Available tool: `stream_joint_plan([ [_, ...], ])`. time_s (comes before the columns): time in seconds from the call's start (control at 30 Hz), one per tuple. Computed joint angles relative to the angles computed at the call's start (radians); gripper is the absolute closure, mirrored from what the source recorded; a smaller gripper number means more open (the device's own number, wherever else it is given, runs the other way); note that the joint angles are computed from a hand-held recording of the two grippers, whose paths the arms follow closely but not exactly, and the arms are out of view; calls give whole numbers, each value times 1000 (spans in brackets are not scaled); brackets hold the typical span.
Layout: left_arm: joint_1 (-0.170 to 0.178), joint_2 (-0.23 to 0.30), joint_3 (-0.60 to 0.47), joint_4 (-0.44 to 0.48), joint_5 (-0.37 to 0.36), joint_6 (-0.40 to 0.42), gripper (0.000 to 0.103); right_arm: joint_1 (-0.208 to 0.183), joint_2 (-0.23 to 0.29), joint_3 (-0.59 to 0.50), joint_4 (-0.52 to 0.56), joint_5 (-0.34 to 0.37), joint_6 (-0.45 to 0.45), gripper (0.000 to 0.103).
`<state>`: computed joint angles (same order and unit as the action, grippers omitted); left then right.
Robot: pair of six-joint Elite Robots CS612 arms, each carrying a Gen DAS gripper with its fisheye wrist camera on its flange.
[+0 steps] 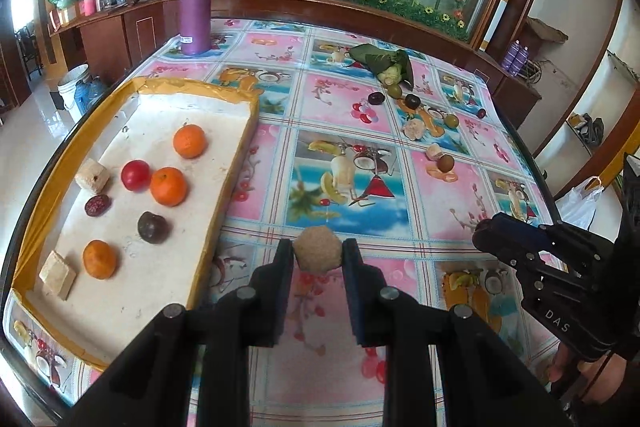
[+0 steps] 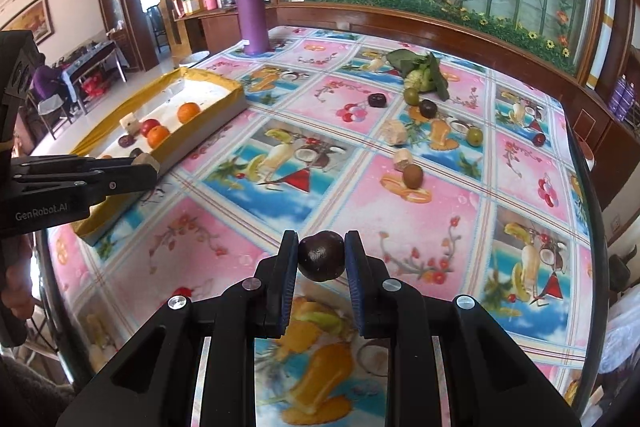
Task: Organize fruits
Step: 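Carry the biscuit in the left tool and dark fruit in the right tool over the tray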
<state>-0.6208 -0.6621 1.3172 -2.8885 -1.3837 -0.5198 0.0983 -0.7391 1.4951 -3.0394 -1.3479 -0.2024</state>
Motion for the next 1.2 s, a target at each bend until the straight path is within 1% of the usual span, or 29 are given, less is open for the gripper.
stream_joint_plan([
  [0.3, 19, -39, 80, -46, 40, -25, 76, 41, 10, -36, 4, 13, -32, 80],
  [0.5, 39, -63, 133, -66, 75, -62, 76, 68, 25, -82, 25, 28, -63, 80],
  [0.6, 51, -76, 163, -64, 93, -84, 76, 80, 35, -107, 33, 38, -80, 80],
  [0.73, 69, -89, 194, -60, 99, -109, 76, 96, 50, -144, 52, 54, -103, 80],
  [0.83, 75, -95, 210, -51, 118, -118, 76, 108, 62, -173, 70, 69, -120, 80],
  [0.97, 83, -94, 215, -40, 107, -134, 76, 124, 83, -218, 105, 85, -144, 80],
  [1.1, 85, -89, 206, -34, 85, -129, 76, 135, 108, -268, 148, 96, -165, 80],
  [1.2, 84, -81, 195, -35, 65, -107, 76, 140, 129, -309, 180, 100, -168, 80],
])
